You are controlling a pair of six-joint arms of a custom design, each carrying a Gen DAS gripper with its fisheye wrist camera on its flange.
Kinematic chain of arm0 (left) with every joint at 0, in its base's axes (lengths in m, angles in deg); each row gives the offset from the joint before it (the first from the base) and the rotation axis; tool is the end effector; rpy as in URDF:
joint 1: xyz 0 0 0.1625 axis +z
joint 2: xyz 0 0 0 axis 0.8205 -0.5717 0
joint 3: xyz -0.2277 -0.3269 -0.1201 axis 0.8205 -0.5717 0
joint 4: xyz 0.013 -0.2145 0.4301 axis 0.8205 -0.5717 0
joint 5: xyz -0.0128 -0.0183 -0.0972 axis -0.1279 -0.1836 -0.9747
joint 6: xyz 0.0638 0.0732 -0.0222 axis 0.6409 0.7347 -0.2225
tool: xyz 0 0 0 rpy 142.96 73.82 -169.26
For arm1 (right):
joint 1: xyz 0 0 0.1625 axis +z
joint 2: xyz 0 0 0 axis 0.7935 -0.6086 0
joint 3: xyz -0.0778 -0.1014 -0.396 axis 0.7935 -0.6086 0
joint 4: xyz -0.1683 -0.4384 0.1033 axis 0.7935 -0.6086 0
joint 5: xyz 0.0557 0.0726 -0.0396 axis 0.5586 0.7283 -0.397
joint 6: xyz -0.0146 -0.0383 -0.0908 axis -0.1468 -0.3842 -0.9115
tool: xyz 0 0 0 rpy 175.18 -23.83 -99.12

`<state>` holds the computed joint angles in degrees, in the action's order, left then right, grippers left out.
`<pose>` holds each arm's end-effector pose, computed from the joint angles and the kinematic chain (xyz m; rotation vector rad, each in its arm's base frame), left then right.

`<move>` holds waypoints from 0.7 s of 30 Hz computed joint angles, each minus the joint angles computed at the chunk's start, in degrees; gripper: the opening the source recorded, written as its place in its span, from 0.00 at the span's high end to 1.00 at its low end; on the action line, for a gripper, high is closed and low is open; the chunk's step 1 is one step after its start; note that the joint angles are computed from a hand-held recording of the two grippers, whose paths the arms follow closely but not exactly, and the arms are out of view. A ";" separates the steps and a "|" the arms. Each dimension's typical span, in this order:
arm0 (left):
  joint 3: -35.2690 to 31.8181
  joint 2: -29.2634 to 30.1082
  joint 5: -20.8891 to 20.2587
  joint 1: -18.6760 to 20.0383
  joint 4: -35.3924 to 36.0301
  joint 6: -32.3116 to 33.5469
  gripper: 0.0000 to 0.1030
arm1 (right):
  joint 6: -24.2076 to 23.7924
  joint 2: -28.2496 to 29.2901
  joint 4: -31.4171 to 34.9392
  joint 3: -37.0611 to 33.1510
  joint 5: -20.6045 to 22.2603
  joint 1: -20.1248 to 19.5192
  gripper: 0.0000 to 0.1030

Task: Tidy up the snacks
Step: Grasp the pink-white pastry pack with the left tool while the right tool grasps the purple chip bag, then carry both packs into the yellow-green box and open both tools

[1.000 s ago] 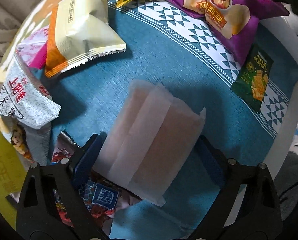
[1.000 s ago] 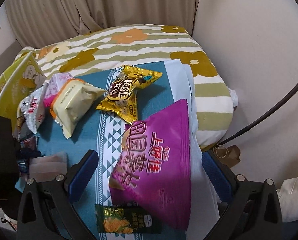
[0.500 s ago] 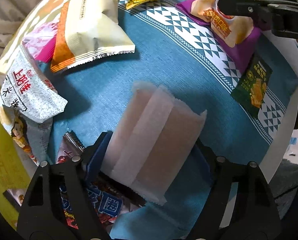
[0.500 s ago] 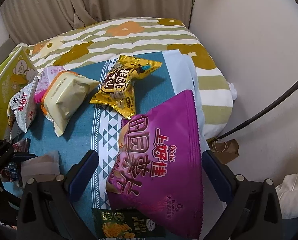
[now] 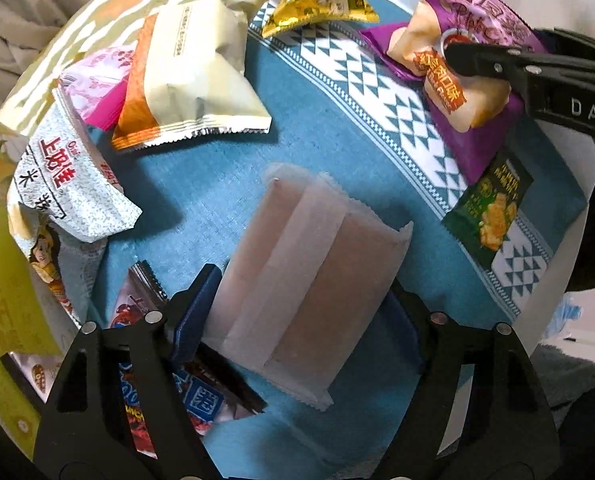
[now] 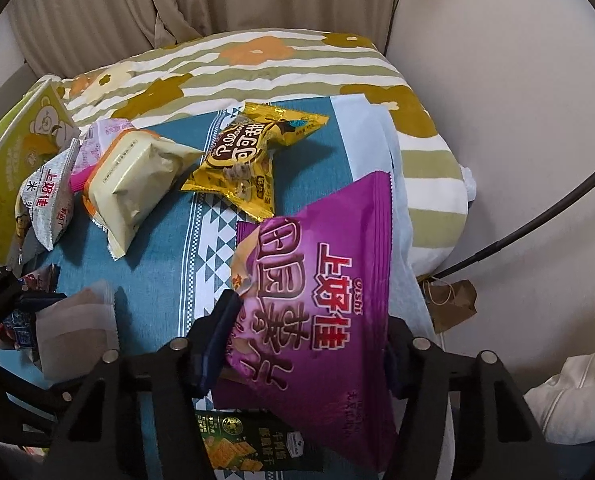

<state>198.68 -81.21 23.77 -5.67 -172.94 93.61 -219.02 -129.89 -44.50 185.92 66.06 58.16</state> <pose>-0.2149 -0.5326 0.0728 1.2941 2.1850 0.3219 0.2112 -0.4248 0.1285 -0.2105 -2.1612 0.6868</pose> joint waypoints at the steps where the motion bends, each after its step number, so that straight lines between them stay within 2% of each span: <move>1: -0.04 -0.24 -0.27 -0.19 -0.07 -0.46 0.28 | 0.00 -0.33 -0.22 0.24 -0.06 0.13 0.46; 9: 1.40 -4.08 -2.52 -2.15 -0.88 -4.31 0.28 | 0.31 -3.01 -0.39 1.63 1.22 3.41 0.46; 14: 2.57 -7.97 -3.64 -4.32 -2.40 -8.08 0.28 | -1.64 -5.06 -0.92 1.77 2.37 6.43 0.46; 17: 2.38 -10.31 -3.94 -5.20 -2.96 -11.08 0.28 | -5.25 -6.38 -1.84 1.11 2.62 8.44 0.46; 21: 1.78 -13.10 -2.48 -6.05 -3.44 -14.80 0.28 | -13.49 -8.42 -5.35 -0.10 0.89 10.29 0.46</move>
<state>200.46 -94.31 21.29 -11.73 -176.38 78.81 -232.51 -138.31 -49.85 185.82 66.95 68.46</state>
